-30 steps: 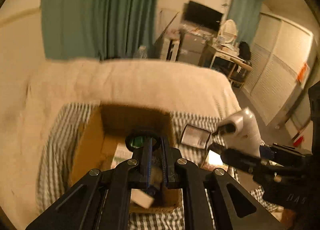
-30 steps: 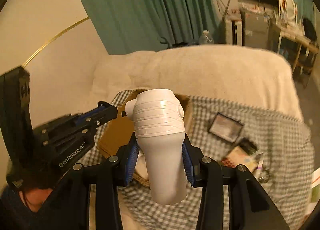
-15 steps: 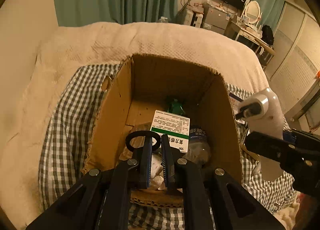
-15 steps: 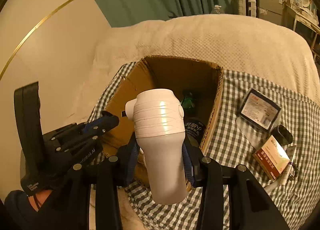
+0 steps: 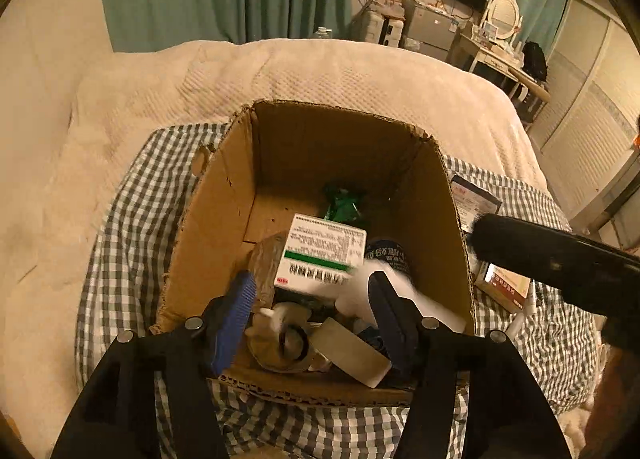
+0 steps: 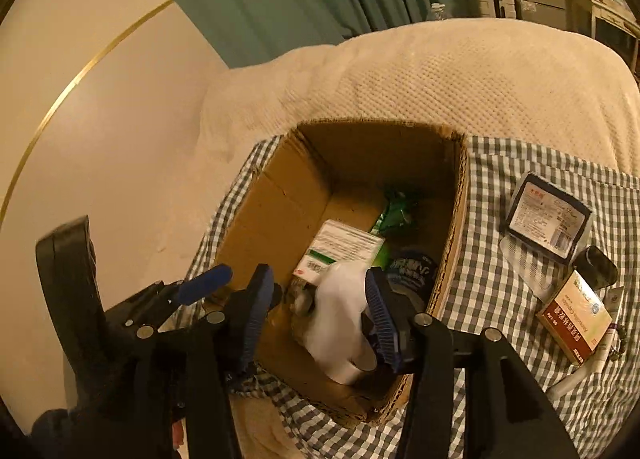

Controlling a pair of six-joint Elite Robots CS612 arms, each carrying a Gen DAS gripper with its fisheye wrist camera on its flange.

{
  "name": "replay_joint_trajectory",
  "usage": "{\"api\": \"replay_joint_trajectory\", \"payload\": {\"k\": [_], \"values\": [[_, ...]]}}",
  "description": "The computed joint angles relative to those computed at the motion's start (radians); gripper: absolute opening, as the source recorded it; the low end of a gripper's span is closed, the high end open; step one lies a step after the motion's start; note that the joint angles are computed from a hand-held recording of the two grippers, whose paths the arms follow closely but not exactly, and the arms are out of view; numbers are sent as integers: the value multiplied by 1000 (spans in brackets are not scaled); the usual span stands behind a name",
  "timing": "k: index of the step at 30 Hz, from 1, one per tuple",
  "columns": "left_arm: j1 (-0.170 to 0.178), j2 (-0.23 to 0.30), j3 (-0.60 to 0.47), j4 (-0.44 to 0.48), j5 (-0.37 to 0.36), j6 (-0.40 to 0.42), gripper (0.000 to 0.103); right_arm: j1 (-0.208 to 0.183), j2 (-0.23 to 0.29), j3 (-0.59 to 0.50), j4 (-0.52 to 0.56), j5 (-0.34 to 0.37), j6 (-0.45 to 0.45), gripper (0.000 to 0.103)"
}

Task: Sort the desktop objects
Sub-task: 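Carry the scissors and white bottle into the cardboard box and release both, then return both grippers to the remaining items on the bed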

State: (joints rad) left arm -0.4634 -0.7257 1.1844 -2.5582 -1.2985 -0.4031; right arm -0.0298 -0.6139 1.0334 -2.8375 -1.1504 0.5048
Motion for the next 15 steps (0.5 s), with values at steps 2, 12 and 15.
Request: {"api": "replay_joint_trajectory", "payload": {"k": [2, 12, 15], "values": [[-4, -5, 2, -3, 6, -7, 65, -1, -12, 17, -12, -11, -8, 47], [-45, -23, 9, -49, 45, -30, 83, -17, -147, 226, -62, -202, -122, 48], [-64, -19, -6, -43, 50, -29, 83, -33, -194, 307, -92, -270, -139, 48]]}}
